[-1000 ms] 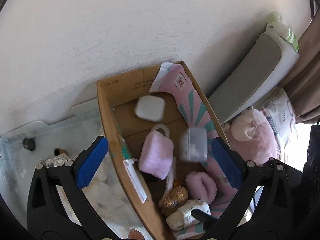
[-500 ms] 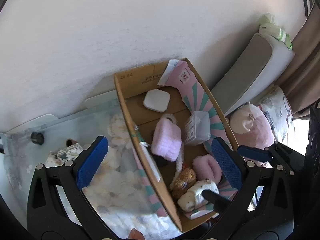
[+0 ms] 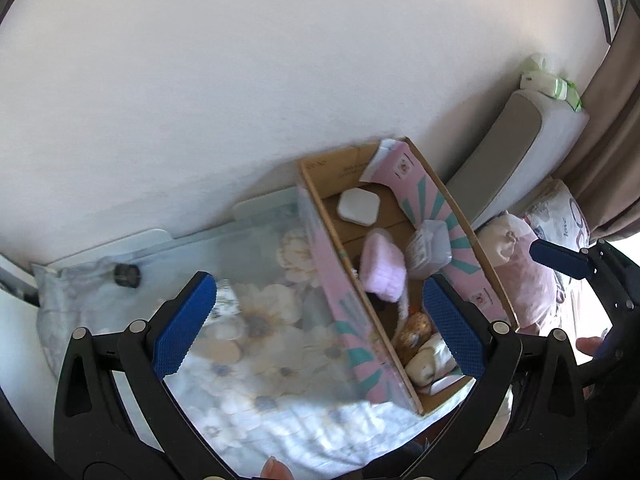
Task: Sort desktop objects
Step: 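Move both open tools back over the cloth toward the remaining items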
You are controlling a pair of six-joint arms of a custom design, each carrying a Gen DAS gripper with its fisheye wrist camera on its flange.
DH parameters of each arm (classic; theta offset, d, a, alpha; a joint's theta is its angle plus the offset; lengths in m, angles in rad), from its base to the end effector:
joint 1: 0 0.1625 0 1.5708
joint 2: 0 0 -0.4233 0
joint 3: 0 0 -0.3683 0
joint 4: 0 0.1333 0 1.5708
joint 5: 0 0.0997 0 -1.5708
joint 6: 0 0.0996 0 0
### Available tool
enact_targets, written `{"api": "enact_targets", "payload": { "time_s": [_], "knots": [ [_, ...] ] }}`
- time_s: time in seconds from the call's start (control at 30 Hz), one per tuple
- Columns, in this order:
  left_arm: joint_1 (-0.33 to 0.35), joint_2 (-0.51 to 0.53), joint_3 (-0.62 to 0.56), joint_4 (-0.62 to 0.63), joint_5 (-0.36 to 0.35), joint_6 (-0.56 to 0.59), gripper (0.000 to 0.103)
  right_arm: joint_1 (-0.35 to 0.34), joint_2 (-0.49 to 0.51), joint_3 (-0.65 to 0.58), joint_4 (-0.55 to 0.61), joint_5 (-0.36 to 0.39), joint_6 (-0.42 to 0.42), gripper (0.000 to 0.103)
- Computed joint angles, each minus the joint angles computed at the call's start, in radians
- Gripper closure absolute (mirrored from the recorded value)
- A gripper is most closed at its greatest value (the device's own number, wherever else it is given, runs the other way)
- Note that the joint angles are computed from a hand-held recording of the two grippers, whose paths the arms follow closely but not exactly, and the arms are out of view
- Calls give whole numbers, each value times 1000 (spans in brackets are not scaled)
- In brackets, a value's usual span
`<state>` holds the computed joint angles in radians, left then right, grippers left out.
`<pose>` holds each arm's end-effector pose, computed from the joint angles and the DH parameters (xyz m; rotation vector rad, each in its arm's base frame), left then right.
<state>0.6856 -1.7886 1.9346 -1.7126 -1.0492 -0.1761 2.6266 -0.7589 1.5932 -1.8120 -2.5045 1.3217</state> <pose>-0.1723 -0.3773 0.4354 0.9274 2.5010 -0.3554 0.5520 -0.2512 0.0761 0.0433 -2.1828 0.7633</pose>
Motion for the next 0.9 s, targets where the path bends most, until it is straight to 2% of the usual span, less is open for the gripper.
{"api": "enact_targets", "payload": {
  "time_s": [0.17, 0.3, 0.47, 0.73, 0.9],
  "knots": [
    [19, -34, -52, 41, 41, 43, 0, 0, 51, -60, -75, 20, -68, 19],
    [30, -56, -82, 64, 117, 90, 0, 7, 111, -134, -104, 20, -118, 19],
    [49, -86, -95, 49, 161, 192, 0, 2, 187, -234, -96, 12, -147, 19],
    [203, -52, -204, 29, 99, 276, 0, -15, 277, -327, -173, 36, -220, 19],
    [337, -11, -273, -26, 74, 342, 0, -26, 315, -345, -231, 52, -254, 19]
  ]
}}
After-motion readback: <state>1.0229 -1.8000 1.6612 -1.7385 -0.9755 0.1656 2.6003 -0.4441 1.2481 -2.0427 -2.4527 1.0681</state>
